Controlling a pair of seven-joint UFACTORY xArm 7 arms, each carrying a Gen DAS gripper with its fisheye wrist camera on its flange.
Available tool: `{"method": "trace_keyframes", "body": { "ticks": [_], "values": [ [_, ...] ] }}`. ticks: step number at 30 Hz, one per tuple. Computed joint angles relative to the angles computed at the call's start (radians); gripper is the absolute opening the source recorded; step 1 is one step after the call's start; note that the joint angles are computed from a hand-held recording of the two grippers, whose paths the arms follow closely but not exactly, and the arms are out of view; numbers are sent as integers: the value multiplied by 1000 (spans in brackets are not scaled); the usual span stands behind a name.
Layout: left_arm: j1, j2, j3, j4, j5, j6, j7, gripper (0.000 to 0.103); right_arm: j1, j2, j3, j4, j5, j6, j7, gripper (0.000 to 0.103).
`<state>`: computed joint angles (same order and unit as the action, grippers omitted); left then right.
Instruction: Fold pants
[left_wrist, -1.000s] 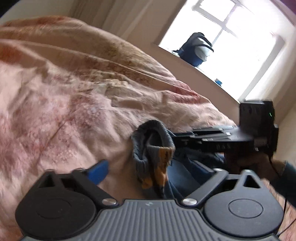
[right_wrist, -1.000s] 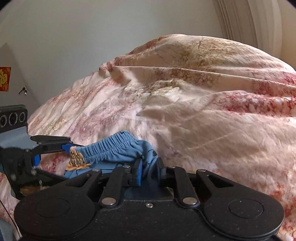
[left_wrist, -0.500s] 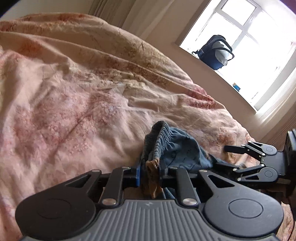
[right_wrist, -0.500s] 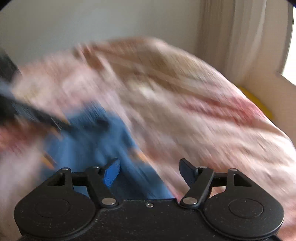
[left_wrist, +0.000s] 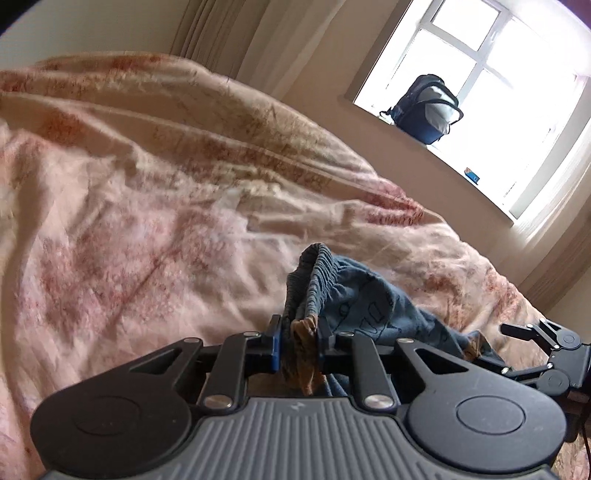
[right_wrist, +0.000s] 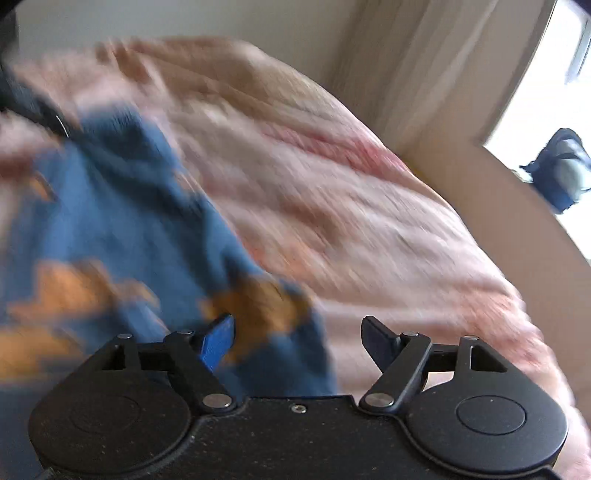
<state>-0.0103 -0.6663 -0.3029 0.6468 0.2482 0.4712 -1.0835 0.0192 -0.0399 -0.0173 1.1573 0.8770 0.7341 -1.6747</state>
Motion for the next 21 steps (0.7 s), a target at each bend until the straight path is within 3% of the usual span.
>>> {"method": "trace_keyframes", "body": {
  "ticks": [2, 4, 7, 12, 15, 18, 20, 21],
  "values": [
    [15, -5, -24, 22, 25, -9, -7, 18, -17, 13, -14, 20, 58, -10, 99, 82],
    [19, 0, -50, 62, 63, -23, 16, 18, -46, -4, -39, 18, 156, 10, 129, 83],
    [2, 40, -87, 145, 131, -73, 109, 18, -90, -71, -85, -23, 243, 64, 149, 95],
    [-69, 213, -160, 330, 199, -112, 287, 19, -155, -181, -187, -73, 289, 229, 293, 100],
    [-103, 379, -239, 476, 275, -39, 315, 20, -184, -251, -227, -119, 280, 242, 378, 102],
    [-133, 568, -338, 628, 440, 78, 293, 21, -215, -320, -247, -170, 216, 167, 463, 102],
    [-188, 683, -367, 708, 501, 164, 303, 30, -222, -341, -266, -191, 179, 132, 526, 102],
    [-216, 728, -370, 735, 510, 190, 326, 41, -225, -348, -281, -200, 164, 130, 563, 102]
  ]
}}
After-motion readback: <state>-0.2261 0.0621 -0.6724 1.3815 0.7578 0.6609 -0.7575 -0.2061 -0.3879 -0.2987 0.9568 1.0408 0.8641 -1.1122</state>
